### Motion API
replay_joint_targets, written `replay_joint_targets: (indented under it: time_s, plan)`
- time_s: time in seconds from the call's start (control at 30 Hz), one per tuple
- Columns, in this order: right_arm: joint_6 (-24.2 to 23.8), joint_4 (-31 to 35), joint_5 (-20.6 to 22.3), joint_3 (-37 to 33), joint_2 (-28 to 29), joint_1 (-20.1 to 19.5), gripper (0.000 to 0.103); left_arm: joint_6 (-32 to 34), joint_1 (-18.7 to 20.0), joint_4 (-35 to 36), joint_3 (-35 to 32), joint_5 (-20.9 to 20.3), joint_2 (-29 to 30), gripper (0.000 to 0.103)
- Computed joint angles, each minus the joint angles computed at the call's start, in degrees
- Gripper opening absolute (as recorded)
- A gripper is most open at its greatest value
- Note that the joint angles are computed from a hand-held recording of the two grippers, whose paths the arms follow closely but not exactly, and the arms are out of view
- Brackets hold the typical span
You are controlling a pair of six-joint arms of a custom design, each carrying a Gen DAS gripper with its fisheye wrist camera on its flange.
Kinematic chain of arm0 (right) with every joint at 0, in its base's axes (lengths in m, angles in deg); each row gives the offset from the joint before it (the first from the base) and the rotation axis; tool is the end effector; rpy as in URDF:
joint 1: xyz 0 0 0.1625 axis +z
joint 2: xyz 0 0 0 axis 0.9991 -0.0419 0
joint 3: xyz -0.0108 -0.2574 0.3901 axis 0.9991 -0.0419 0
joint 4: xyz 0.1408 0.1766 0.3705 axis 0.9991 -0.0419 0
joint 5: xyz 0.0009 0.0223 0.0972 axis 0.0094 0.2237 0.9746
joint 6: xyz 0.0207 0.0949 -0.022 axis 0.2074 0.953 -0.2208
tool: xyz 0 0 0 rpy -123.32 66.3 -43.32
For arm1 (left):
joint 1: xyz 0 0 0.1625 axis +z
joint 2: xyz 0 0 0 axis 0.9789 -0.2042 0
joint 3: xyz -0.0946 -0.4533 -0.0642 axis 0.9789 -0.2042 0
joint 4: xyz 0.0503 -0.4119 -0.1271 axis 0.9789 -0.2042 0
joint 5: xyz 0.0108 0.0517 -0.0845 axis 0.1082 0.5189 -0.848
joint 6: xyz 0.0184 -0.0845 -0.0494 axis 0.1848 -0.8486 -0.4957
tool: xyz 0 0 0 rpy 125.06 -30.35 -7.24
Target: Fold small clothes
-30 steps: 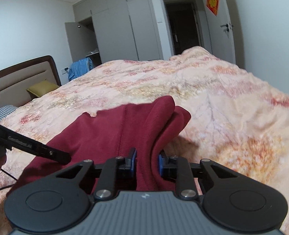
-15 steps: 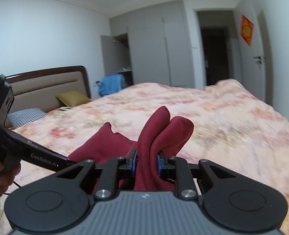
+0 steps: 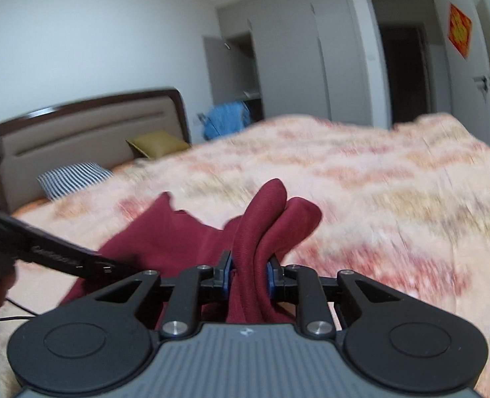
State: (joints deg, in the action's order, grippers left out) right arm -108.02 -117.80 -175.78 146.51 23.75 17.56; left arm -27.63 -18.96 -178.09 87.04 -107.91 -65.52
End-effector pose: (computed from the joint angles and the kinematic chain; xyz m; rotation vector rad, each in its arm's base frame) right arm 0.3222 -0.7159 0.0953 1.0869 -2.4088 1.2022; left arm -0.1696 -0.6980 0.3003 0.1841 2.2874 -1.0035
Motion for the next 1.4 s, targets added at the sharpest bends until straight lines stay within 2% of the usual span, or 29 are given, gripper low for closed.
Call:
replay_joint_targets:
  time_s: [0.1,0.23,0.37,0.4,0.43,0.53,0.73,0.87,1.07,1.4]
  plan:
    - [2.1,1.0,-2.9,-0.3,0.0,-0.9,0.029,-0.2,0.5,-2.7,1.2,0.4,0.6,0.045]
    - [2.5,1.3,-4.1,0.5,-0.5,-1.6,0.041,-0.9,0.4,-3.4,1.1,1.1,1.1,0.052]
    - [2.4,-0.3,-4.1,1.3,-1.0,-1.5,0.053,-2.8,-0.3,-1.7,1.0,2.8,1.2,0.076]
    - [2.4,-0.8,-4.1,1.5,-1.1,-1.3,0.061,-2.9,-0.7,-1.6,1.2,3.4,1.1,0.081]
    - [2.2,-1.4,-4.2,1.7,-1.2,-1.1,0.070,-2.9,-1.0,-1.8,1.5,3.8,1.0,0.082]
    - [0.8,-3.3,-4.1,2.7,-1.9,-0.4,0.083,-3.1,-2.2,-3.1,2.7,5.0,0.2,0.089]
    - [-0.5,-6.2,-2.2,6.0,-4.9,1.0,0.102,-0.8,-5.4,-9.3,5.4,8.4,-1.3,0.098]
    - [-0.3,-8.6,-1.4,7.8,-6.5,1.9,0.103,2.6,-7.9,-14.8,7.4,11.1,-2.2,0.102]
    - [-0.1,-13.2,-0.1,11.6,-8.8,2.7,0.103,9.0,-11.8,-25.8,11.3,14.9,-2.9,0.102]
    - [-2.1,-25.8,3.0,22.6,-13.1,3.6,0.103,15.4,-19.5,-42.8,19.3,22.4,-3.5,0.102]
